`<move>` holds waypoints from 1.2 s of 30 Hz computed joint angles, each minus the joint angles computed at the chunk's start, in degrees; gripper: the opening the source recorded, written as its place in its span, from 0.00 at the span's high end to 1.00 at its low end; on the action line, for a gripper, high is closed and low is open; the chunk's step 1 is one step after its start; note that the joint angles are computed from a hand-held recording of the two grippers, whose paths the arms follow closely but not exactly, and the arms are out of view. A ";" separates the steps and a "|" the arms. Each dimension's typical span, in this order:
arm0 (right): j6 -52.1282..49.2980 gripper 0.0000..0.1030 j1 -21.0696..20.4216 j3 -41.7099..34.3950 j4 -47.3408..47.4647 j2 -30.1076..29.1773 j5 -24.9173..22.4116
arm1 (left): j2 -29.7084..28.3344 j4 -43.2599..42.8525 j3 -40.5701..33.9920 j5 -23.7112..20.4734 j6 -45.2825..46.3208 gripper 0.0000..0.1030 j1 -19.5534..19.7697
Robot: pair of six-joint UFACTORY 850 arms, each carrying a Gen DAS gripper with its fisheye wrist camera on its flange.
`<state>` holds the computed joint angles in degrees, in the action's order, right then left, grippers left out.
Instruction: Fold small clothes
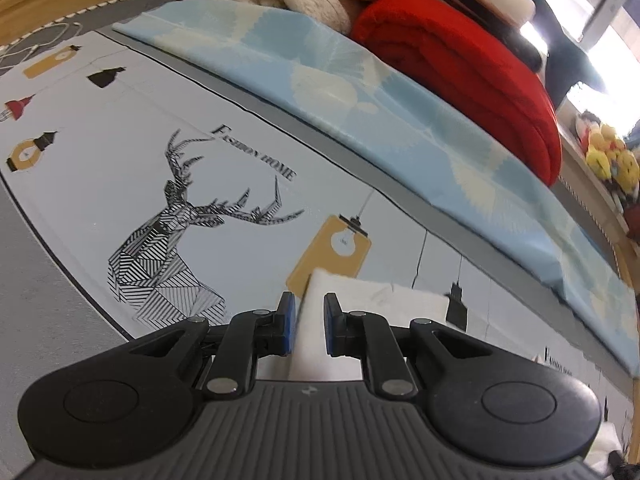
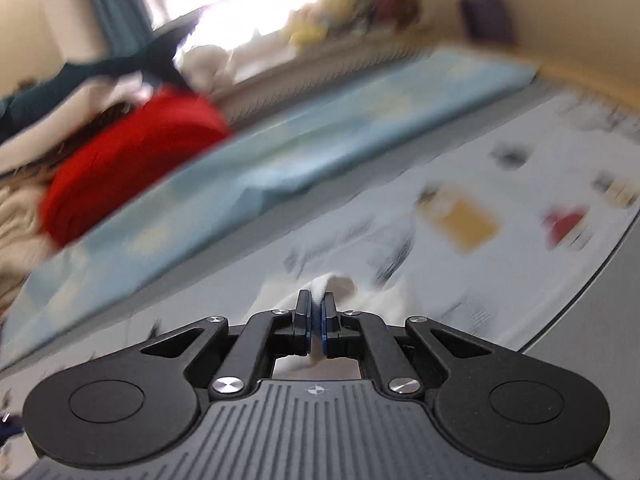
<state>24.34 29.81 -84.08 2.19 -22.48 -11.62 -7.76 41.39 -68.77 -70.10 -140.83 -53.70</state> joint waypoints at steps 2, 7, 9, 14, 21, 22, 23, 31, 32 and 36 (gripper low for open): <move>-3.82 0.96 -1.38 -3.82 4.01 -3.77 -9.31 | -0.07 -0.60 0.35 2.27 1.23 0.83 0.36; -0.36 0.96 -2.48 -5.27 3.10 -6.30 -11.53 | 0.31 -3.23 2.31 10.55 1.06 0.75 1.39; -1.59 0.96 -2.51 -5.94 4.22 -6.61 -11.36 | 0.37 -4.40 2.97 13.61 0.82 0.74 1.51; -4.02 0.91 -3.08 -8.08 7.39 -7.88 -12.68 | -1.23 -9.43 1.85 14.67 4.25 0.62 1.08; 0.14 0.78 -2.94 -9.19 4.61 -8.80 -15.90 | -0.53 -15.16 3.70 16.13 5.76 0.66 1.44; 1.03 0.77 -2.91 -9.55 3.70 -9.04 -16.70 | -0.61 -16.44 3.59 14.34 6.15 0.70 1.39; 2.20 0.75 -2.85 -9.87 2.52 -9.20 -17.53 | -0.68 -17.35 3.46 12.31 6.32 0.74 1.23; 10.76 0.66 -2.01 -8.96 -5.43 -7.13 -17.43 | 1.86 -11.42 3.66 11.91 -8.87 0.76 -2.89; 11.17 0.66 -1.95 -8.84 -5.56 -6.82 -17.19 | 2.02 -10.13 4.30 14.50 -10.56 0.73 -3.01; 10.91 0.66 -1.70 -7.81 -4.50 -5.39 -16.56 | 2.98 -4.36 8.99 24.49 -24.33 0.72 -3.13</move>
